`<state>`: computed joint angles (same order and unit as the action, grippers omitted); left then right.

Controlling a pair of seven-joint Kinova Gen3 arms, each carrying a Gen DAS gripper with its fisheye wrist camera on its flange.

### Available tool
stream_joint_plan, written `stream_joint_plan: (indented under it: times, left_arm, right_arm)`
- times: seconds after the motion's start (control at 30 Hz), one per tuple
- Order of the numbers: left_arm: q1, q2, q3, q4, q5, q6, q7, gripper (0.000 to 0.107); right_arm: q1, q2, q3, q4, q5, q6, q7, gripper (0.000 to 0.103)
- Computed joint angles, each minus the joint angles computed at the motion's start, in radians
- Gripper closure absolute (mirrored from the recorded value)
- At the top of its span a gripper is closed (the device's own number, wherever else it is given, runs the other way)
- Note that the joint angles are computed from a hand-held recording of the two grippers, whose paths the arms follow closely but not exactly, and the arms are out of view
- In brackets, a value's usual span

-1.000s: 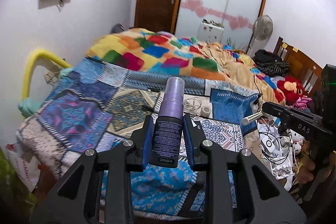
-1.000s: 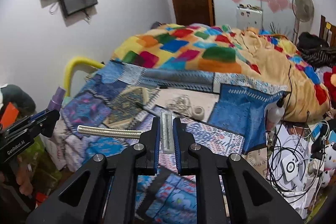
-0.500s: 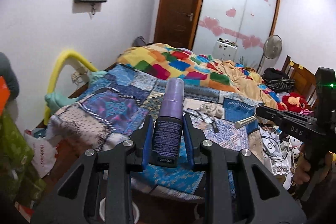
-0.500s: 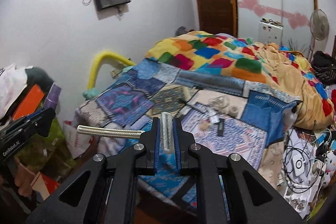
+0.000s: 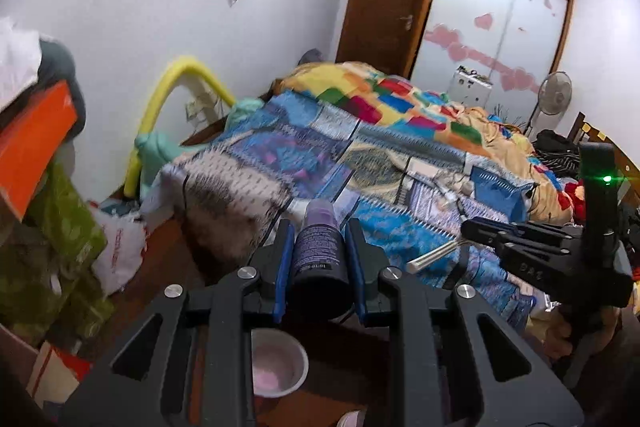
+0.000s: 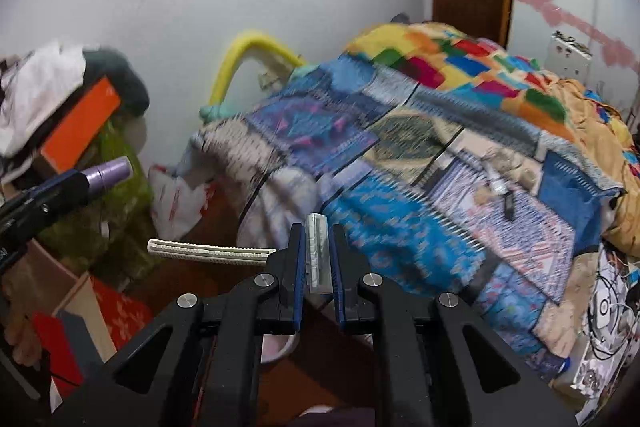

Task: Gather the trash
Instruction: 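Carry the bottle and tube in both tools over the white bin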

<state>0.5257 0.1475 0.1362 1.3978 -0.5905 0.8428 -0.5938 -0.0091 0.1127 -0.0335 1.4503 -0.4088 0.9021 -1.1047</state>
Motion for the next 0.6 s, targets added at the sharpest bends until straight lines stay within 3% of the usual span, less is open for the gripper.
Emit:
stream_joint_plan:
  times: [0.33, 0.6]
  left_arm:
    - [-0.078, 0.014, -0.018, 0.155, 0.133, -0.047, 0.006, 0.082]
    - [-0.141, 0.139, -0.043, 0.174, 0.300, -0.057, -0.080, 0.082]
  right_arm:
    - [-0.163, 0.124, -0.041, 0.022, 0.263, -0.002, -0.159, 0.092]
    - [-0.269, 0.281, -0.045, -0.011, 0.411, 0.056, -0.244, 0.092]
